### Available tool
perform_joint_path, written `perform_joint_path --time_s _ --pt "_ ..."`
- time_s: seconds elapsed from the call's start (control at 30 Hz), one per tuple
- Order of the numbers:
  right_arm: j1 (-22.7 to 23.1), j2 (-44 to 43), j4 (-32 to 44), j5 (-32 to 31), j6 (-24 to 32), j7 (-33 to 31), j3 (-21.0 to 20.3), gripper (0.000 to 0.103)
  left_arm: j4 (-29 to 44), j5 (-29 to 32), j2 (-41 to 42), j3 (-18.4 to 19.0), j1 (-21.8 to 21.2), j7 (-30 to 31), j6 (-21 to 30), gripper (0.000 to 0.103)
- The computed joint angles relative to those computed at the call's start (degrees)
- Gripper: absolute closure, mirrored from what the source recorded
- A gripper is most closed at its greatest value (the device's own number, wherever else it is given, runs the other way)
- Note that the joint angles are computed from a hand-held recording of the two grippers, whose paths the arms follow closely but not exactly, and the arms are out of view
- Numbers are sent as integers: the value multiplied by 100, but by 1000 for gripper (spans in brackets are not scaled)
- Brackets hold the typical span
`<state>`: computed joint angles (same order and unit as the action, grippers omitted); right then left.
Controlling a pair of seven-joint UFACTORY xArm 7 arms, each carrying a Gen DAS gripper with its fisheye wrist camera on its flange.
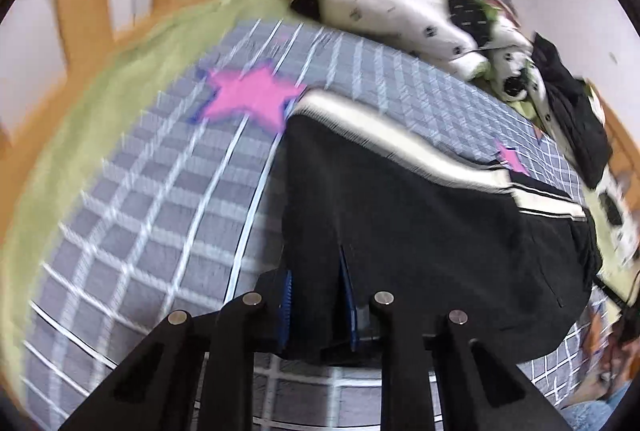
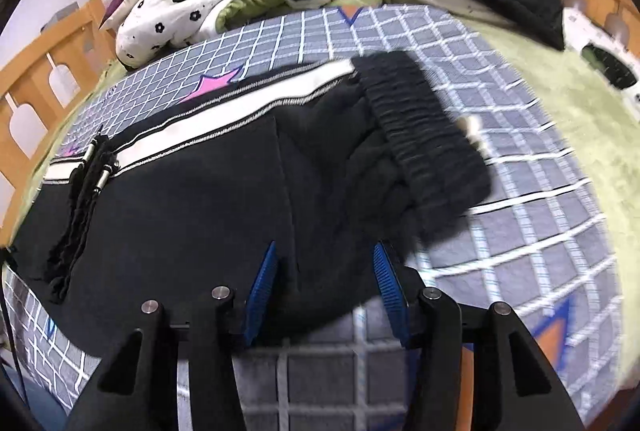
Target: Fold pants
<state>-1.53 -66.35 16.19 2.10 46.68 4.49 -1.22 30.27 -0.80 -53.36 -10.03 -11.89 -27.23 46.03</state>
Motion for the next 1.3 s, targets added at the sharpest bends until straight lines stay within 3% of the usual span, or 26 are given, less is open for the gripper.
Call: perform_joint_path --time_s 0.13,0.4,0.5,0.63,0.8,0.97,1.03,1.13,1.2,1.27,1.3 --pt "-65 -341 362 -78 505 -115 -104 53 1182 291 627 -552 -15 -50 252 84" --pt "-90 -281 1421 149 868 -170 -450 53 3695 1369 2525 -1830 -51 -331 1122 84" --pt "-97 -265 1581 169 776 -235 -412 53 4215 1723 3098 -2181 -162 -720 1272 85" --pt "-18 -369 1525 311 702 -345 -564 53 4426 2151 3908 -2619 -454 -1396 910 85" --pt "-301 -802 953 243 755 -570 -827 53 3958 2173 4694 -2657 -948 -2168 -133 85" --pt "-641 -1106 510 97 985 -910 -1001 53 3620 2599 5216 -2540 -1409 -2687 -594 85" --pt "-744 -1228 394 120 993 -942 -983 53 3444 2567 5018 -2429 -1516 -2590 -718 83" --pt "-699 -1197 327 346 962 -874 -966 53 2921 1454 4196 -1863 -1884 -1755 -1109 81" --pt "-556 -1156 267 593 780 -741 -883 53 2501 1096 3547 -1531 -2130 -1547 -1243 72" --pt "-314 -1063 227 827 589 -658 -792 53 2059 1224 2751 -1509 -2048 -1756 -1013 39" --pt "-105 -1002 191 981 433 -625 -705 52 1791 1271 2362 -1532 -1967 -1909 -978 37"
